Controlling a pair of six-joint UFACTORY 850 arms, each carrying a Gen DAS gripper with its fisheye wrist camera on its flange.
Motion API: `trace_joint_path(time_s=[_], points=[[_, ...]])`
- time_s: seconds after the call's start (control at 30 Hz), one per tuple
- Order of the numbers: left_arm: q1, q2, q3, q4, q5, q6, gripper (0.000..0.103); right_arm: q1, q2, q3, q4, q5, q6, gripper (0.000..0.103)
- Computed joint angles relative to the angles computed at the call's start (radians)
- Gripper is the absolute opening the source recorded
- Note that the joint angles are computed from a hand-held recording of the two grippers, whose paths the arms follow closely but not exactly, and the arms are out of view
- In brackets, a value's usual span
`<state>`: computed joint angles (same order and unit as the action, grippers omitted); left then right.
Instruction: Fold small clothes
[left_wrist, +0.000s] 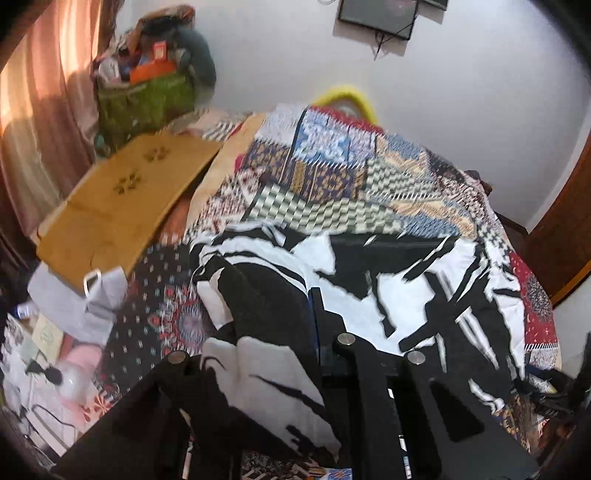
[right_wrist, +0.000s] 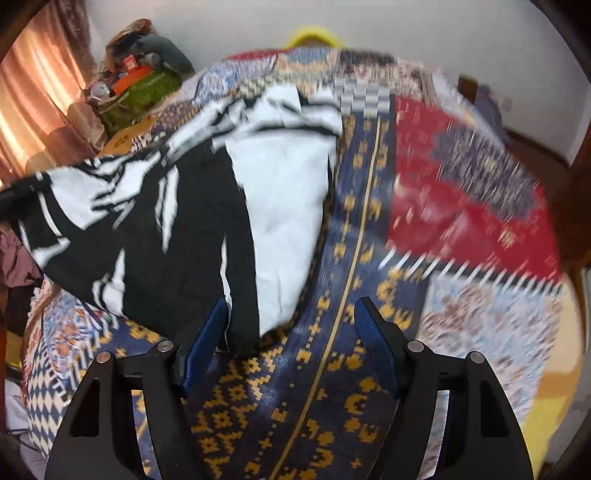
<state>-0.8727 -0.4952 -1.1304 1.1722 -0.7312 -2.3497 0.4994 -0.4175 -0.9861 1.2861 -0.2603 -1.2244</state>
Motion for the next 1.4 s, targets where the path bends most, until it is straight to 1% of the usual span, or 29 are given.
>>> trace_joint_path(time_s=[0.1, 0.2, 0.27, 0.33, 0.37, 0.43, 0.5, 0.53, 0.57, 0.6, 0.7, 0.73, 0.83, 0.87, 0.93, 0.97, 1.0, 1.03, 1.07, 1.1, 1.13, 1.17, 1.3, 1.4], points=[[0.004, -0.020, -0.069, -0.011, -0.025, 0.075, 0.012, -0.007, -0.011, -0.004, 0.035, -0.024, -0.022, 0.069], [-0.001, -0.065, -0.179, 0.001, -0.058, 0.178, 0.011, -0.007, -0.009, 0.000, 0.035, -0.024, -0.031, 0.069], [-0.015, -0.110, -0.283, 0.011, -0.075, 0.274, 0.011, -0.010, -0.006, 0.003, 0.034, -0.029, -0.035, 0.069], [-0.026, -0.167, -0.394, -0.019, -0.092, 0.392, 0.011, -0.013, -0.005, 0.004, 0.039, -0.034, -0.041, 0.070], [-0.030, -0.199, -0.451, -0.032, -0.084, 0.447, 0.011, -0.013, -0.005, 0.005, 0.046, -0.037, -0.046, 0.070], [-0.037, -0.276, -0.578, -0.074, -0.041, 0.577, 0.011, -0.013, -0.009, -0.001, 0.046, -0.041, -0.043, 0.070], [-0.043, -0.342, -0.672, -0.122, -0.005, 0.685, 0.011, -0.013, -0.010, -0.002, 0.050, -0.045, -0.046, 0.070], [-0.046, -0.389, -0.736, -0.177, 0.025, 0.775, 0.011, -0.014, -0.011, -0.003, 0.050, -0.046, -0.046, 0.070], [-0.047, -0.417, -0.773, -0.220, 0.044, 0.831, 0.010, -0.016, -0.011, -0.003, 0.054, -0.049, -0.050, 0.071], [-0.046, -0.461, -0.827, -0.305, 0.069, 0.926, 0.010, -0.017, -0.013, -0.004, 0.055, -0.051, -0.052, 0.070], [-0.037, -0.535, -0.901, -0.524, 0.115, 1.118, 0.010, -0.021, -0.012, -0.003, 0.071, -0.060, -0.070, 0.071], [-0.035, -0.559, -0.918, -0.593, 0.121, 1.179, 0.010, -0.019, -0.009, 0.001, 0.078, -0.062, -0.075, 0.071], [-0.039, -0.597, -0.954, -0.678, 0.103, 1.268, 0.010, -0.024, -0.007, 0.006, 0.089, -0.071, -0.091, 0.071], [-0.040, -0.600, -0.955, -0.691, 0.100, 1.278, 0.010, -0.026, -0.004, 0.011, 0.094, -0.073, -0.101, 0.071], [-0.038, -0.588, -0.931, -0.715, 0.120, 1.281, 0.011, -0.027, 0.000, 0.014, 0.095, -0.074, -0.103, 0.070], [-0.037, -0.578, -0.915, -0.727, 0.133, 1.282, 0.017, -0.028, 0.003, 0.017, 0.092, -0.075, -0.101, 0.070], [-0.035, -0.564, -0.894, -0.736, 0.154, 1.279, 0.029, -0.029, 0.008, 0.021, 0.090, -0.074, -0.096, 0.070], [-0.035, -0.539, -0.859, -0.731, 0.181, 1.259, 0.036, -0.030, 0.015, 0.026, 0.086, -0.074, -0.086, 0.070], [-0.036, -0.512, -0.822, -0.707, 0.202, 1.227, 0.050, -0.030, 0.022, 0.031, 0.078, -0.073, -0.073, 0.070], [-0.039, -0.483, -0.782, -0.660, 0.228, 1.177, 0.057, -0.032, 0.031, 0.038, 0.085, -0.074, -0.079, 0.070], [-0.044, -0.447, -0.734, -0.586, 0.257, 1.106, 0.059, -0.033, 0.042, 0.046, 0.096, -0.071, -0.089, 0.070], [-0.048, -0.426, -0.706, -0.540, 0.268, 1.063, 0.062, -0.035, 0.061, 0.060, 0.113, -0.060, -0.107, 0.070], [-0.057, -0.336, -0.595, -0.330, 0.278, 0.839, 0.072, -0.058, 0.121, 0.093, 0.193, -0.037, -0.189, 0.070], [-0.050, -0.278, -0.513, -0.212, 0.278, 0.679, 0.076, -0.080, 0.167, 0.111, 0.283, -0.046, -0.263, 0.070]])
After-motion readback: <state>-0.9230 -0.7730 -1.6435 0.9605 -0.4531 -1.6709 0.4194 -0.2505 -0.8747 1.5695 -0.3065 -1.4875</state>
